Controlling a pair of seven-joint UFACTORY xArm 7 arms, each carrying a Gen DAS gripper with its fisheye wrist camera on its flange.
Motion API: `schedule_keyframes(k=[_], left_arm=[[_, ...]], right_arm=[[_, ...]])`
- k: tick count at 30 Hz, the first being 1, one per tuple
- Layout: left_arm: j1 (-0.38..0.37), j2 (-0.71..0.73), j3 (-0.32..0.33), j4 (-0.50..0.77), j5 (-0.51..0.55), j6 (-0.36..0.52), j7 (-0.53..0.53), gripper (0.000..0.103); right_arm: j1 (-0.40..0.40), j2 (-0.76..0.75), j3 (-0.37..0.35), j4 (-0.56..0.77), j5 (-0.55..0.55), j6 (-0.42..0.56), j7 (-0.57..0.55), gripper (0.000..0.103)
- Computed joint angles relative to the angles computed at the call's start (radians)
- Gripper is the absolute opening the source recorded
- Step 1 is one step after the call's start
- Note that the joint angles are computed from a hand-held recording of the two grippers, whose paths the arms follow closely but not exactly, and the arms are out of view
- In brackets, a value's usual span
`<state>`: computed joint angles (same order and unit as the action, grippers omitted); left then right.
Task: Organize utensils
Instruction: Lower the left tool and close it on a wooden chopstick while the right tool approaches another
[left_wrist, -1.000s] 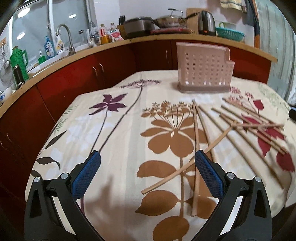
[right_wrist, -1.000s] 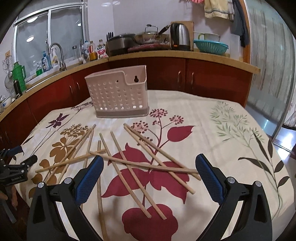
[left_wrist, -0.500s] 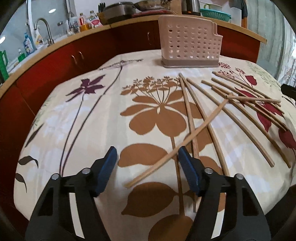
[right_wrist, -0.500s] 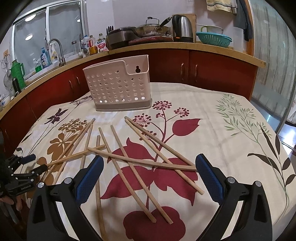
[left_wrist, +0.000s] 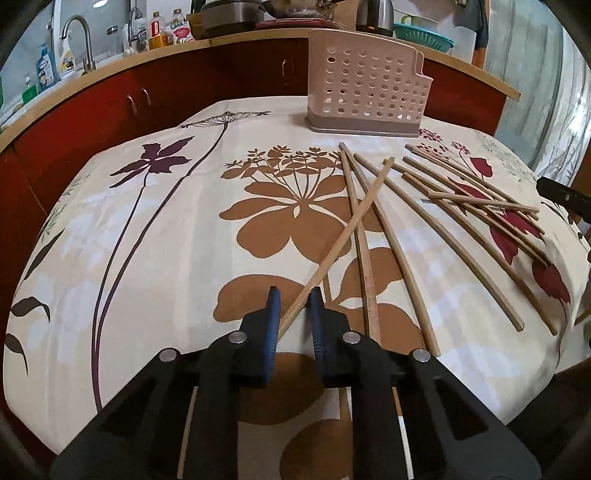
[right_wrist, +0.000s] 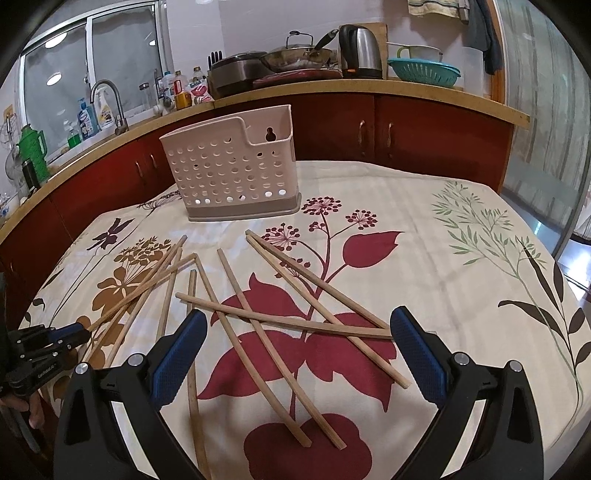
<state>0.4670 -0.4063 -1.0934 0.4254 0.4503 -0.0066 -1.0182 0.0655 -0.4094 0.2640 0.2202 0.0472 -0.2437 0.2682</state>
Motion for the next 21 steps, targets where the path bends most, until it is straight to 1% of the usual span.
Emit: schedule_keyframes(k=[3, 5, 7, 9, 11, 13, 14, 16, 19, 21], left_arm=[[-0.01, 0.015, 0.013, -0.005, -0.011, -0.025, -0.011, 0.013], [0.003, 0.001, -0.013, -0.001, -0.019, -0.017, -0.015, 0.013], [0.022, -0.018, -0.043, 0.001, -0.023, -0.012, -0.027, 0.015], [0.033, -0.025, -0.059, 0.001, -0.027, -0.019, -0.03, 0.018], [0.041, -0.038, -0.076, 0.008, -0.029, -0.004, -0.031, 0.018], [0.046, -0.045, -0.085, 0.009, -0.028, -0.005, -0.033, 0.016], [0.047, -0.044, -0.083, 0.002, -0.03, -0.024, -0.034, 0.013], [0.048, -0.044, -0.081, -0.007, -0.045, -0.043, -0.035, 0.011], [0.056, -0.058, -0.095, -0.006, -0.061, -0.033, -0.031, 0.008], [0.058, -0.07, -0.098, -0.009, -0.071, -0.035, -0.038, 0.007]], right_arm=[[0.0, 0.001, -0.002, -0.001, -0.001, -0.002, 0.0, 0.097], [0.0, -0.001, -0.002, -0.002, -0.001, 0.0, 0.0, 0.097], [0.009, -0.006, -0.021, -0.005, -0.007, 0.003, -0.002, 0.097], [0.014, -0.007, -0.037, -0.007, -0.012, 0.004, -0.005, 0.097], [0.013, -0.005, -0.047, -0.008, -0.015, 0.004, -0.009, 0.097], [0.021, -0.003, -0.07, -0.011, -0.023, 0.0, -0.016, 0.097], [0.015, -0.003, -0.071, -0.013, -0.024, 0.001, -0.021, 0.097], [-0.001, -0.002, -0.065, -0.017, -0.025, -0.004, -0.034, 0.097], [-0.038, 0.013, -0.057, -0.022, -0.025, -0.024, -0.065, 0.097], [-0.032, 0.03, -0.084, -0.02, -0.03, -0.035, -0.081, 0.097]])
